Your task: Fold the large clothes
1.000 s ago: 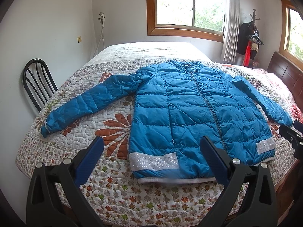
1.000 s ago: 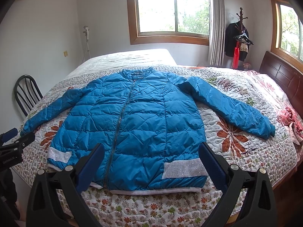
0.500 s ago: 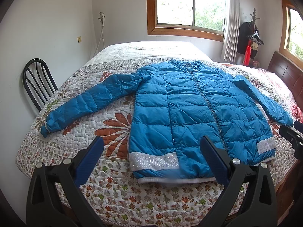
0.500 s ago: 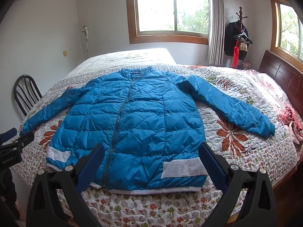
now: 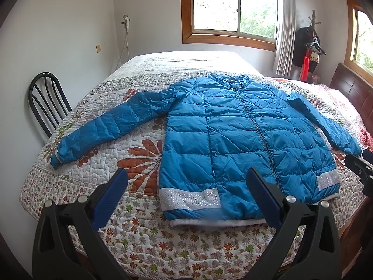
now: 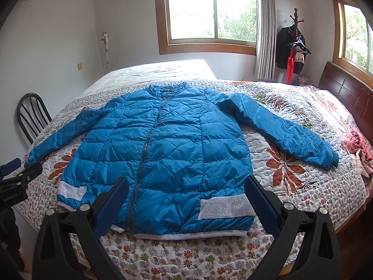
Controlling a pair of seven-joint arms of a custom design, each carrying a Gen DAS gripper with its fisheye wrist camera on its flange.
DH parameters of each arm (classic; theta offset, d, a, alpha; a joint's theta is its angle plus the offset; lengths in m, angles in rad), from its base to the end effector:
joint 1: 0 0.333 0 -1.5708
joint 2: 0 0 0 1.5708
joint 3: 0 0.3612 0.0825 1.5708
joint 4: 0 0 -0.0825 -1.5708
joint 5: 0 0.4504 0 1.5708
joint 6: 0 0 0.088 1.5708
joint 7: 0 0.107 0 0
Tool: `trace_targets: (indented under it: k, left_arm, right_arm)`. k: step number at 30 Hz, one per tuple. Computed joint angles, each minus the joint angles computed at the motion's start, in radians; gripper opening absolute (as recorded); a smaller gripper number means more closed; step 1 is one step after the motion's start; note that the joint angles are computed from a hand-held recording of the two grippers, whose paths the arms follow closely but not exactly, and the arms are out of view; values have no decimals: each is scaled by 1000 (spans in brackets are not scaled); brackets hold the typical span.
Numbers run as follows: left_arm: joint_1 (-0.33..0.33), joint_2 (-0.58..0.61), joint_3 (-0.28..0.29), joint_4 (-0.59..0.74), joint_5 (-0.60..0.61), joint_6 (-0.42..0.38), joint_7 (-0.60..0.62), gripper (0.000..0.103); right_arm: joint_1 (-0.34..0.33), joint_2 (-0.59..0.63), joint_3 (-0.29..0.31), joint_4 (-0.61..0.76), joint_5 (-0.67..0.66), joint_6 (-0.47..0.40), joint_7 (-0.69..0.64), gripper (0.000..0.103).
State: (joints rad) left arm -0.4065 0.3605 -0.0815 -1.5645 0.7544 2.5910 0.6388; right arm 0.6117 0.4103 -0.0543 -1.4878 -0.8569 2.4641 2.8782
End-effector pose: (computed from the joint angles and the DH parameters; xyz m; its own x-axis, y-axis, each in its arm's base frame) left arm 0.6954 -0.3728 0.5296 -0.0432 -0.9985 -0.0347 -0.6611 0.0545 -0.7483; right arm 0.6777 0.4328 0.5214 -0.1707 -0.9828 -0.0699 -0.6114 0.1613 -0.7747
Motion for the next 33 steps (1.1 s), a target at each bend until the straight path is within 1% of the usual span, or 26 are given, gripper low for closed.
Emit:
trace_targets:
  k: [17,24,26,28,31,33]
  left_arm:
    - [-4,17,0,16,-5,-12,7,100]
    - [5,52,-8,57,-64,6,59,100]
    - [13,72,-12,83,-104,16,85,100]
    - [5,99,1,123,-115,9,92,100]
    - [-5,157,15,211,-138,-25,116,100]
    - [-11,207,22,291,-159,-65,143,100]
  right_arm:
    - [-8,14,1,14,24,0,-22,99]
    - [-31,32,-5,29,71,39,-71,99]
    - [-43,36,-11,29,93,55,-77,99]
    - [-56,37,-20,28,112,68,-74,99]
    - [-81,39,-31,21,147,81,-72,99]
    - [-109,39,-33,15,185,93,-84,99]
